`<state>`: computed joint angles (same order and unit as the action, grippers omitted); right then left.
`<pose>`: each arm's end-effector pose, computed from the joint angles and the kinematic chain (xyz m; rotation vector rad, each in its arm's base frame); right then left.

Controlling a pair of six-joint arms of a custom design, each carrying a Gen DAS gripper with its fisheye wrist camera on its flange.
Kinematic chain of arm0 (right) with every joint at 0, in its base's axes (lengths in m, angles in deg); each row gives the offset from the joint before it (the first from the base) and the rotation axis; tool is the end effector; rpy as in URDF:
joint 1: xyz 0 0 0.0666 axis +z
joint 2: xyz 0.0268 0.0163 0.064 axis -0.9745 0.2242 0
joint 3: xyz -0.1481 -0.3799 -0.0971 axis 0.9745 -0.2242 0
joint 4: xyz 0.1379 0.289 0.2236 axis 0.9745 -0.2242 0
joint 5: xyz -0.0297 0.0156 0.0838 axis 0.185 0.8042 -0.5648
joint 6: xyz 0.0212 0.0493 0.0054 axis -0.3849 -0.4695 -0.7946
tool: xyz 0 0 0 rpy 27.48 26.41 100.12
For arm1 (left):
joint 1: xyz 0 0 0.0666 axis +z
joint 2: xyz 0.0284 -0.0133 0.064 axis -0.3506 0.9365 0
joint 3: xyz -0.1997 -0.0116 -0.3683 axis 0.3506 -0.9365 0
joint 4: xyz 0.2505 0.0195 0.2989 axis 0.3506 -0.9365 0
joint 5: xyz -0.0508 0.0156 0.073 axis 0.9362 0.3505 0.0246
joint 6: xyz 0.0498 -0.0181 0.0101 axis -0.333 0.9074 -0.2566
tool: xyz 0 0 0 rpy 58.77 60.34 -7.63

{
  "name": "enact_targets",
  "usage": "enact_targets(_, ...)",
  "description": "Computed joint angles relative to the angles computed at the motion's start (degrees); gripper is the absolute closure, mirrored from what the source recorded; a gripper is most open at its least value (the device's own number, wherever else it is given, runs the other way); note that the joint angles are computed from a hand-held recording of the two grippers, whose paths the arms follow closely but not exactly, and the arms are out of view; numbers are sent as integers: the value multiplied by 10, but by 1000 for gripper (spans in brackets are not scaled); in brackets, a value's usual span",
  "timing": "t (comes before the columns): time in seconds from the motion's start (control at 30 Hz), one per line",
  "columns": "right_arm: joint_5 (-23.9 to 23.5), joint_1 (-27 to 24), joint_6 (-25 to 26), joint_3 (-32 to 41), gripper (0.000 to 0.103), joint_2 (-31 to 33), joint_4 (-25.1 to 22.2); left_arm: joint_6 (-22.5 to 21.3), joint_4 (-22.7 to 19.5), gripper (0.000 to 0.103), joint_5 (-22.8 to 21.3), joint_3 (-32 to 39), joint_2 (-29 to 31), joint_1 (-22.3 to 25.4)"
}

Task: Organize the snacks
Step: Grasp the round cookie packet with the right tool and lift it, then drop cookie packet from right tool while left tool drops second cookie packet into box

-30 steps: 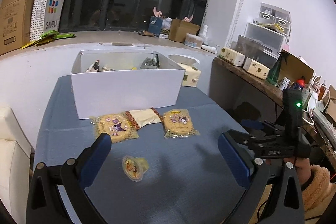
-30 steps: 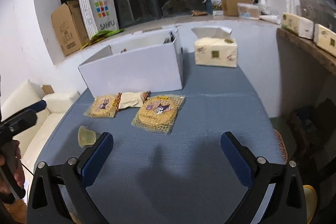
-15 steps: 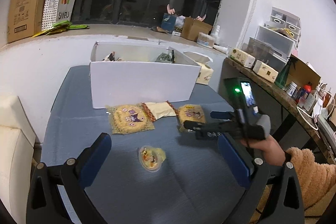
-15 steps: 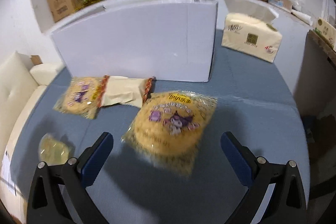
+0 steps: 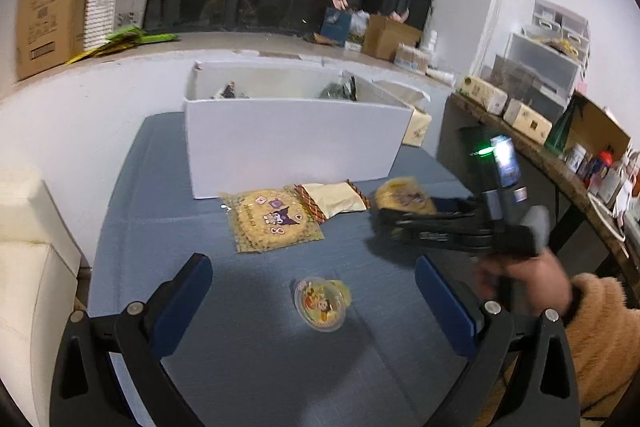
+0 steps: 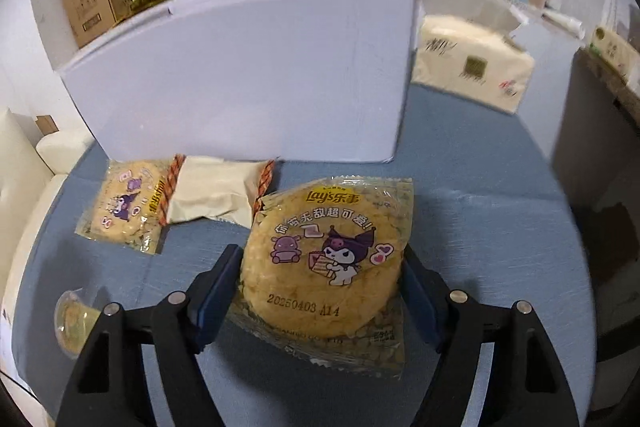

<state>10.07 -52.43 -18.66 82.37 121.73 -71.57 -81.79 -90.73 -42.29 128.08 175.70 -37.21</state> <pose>0.5477 0.2334 0.4121 0.4917 2.3553 -0.0624 0.6066 -0.2024 0.4592 0.9133 2.1388 -0.6838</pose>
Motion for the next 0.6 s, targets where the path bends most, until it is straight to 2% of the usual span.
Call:
enact_targets(0.13,16,20,-10,-47,23,-50,35,-29,-53,0,-51,73,56,-22)
enact_targets(0.27,49,46,-23,-91,23,-95,63,-18,-121,0,-85,182,135,-40)
enact_targets(0.33,59,54,-29,-97,23,-103,62,-21,-139,0,-104,219,161,-48)
enact_targets(0.43,59,56,-30,-111,23,-117,67,-25,-186,0,-140,292,211,-59)
enact_targets(0.53,61,56,-34,-124,23,-127,73,-33,-192,0,-188,323,235,-68)
enact_targets(0.6,55,55,-38,-127,23,-129,79,-28,-227,0,-188,363,259,-69)
